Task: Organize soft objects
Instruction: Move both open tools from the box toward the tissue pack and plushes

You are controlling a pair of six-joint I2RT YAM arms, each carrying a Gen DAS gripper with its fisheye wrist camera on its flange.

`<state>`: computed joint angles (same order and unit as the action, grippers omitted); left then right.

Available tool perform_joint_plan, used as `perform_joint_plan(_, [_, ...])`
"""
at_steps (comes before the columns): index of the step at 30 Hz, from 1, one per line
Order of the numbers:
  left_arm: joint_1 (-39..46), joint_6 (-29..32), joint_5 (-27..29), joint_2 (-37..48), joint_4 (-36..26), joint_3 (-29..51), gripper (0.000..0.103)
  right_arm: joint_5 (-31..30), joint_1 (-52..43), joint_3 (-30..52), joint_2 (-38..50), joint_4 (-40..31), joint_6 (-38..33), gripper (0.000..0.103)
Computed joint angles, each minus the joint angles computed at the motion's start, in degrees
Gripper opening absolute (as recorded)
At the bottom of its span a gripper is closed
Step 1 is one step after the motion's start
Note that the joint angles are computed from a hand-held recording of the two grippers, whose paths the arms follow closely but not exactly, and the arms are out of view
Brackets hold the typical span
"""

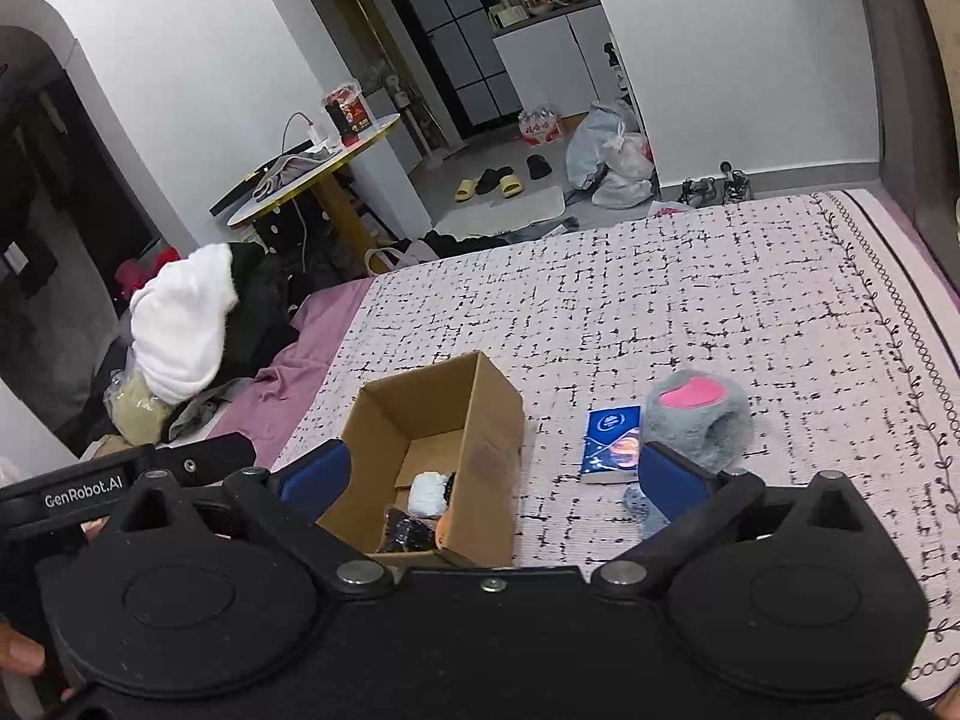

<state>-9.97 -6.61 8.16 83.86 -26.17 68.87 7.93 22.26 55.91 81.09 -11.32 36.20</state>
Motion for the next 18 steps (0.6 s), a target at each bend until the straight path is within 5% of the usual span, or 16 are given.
perform_joint_plan(18, [-7.92,-3.06,-3.42,-0.15,-3.98,0.15,0.103,-7.3,-7.71,-6.76,-6.82,-1.25,-2.98,0.103])
